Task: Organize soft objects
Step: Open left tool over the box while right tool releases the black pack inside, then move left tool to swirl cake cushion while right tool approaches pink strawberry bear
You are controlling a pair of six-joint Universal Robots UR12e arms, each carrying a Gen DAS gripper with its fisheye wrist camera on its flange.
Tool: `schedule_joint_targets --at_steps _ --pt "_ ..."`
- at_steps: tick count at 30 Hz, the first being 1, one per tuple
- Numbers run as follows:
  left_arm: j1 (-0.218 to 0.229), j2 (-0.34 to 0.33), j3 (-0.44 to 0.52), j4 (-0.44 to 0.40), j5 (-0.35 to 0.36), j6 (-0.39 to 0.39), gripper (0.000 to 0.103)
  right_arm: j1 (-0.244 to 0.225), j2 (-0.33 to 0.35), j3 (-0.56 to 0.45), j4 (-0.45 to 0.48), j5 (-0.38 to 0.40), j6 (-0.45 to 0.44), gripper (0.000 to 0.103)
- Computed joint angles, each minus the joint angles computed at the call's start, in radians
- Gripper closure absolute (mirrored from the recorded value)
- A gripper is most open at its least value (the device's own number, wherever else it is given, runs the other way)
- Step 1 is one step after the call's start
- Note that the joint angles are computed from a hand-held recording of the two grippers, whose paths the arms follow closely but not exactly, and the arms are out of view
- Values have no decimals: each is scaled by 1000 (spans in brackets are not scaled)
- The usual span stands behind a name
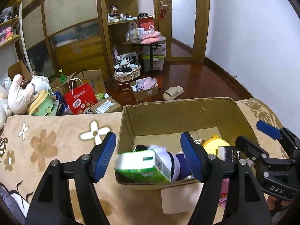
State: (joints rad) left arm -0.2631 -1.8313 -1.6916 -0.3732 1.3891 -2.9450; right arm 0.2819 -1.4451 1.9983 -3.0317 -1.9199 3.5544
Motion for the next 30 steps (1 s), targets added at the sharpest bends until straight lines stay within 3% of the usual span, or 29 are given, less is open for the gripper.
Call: schedule_joint_targets --at_steps 4,7,11,30 --pt "8 21 -17 10 -9 -14 19 10 -18 9 4 -26 11 11" --pt "11 35 -26 7 -5 -16 7 17 -34 17 5 -49 34 1" --pt "11 56 -46 16 22 -9 7 28 -52 23 27 -70 52 0" --pt "15 154 -135 -41 19 77 7 89 -112 54 123 -144 116 0"
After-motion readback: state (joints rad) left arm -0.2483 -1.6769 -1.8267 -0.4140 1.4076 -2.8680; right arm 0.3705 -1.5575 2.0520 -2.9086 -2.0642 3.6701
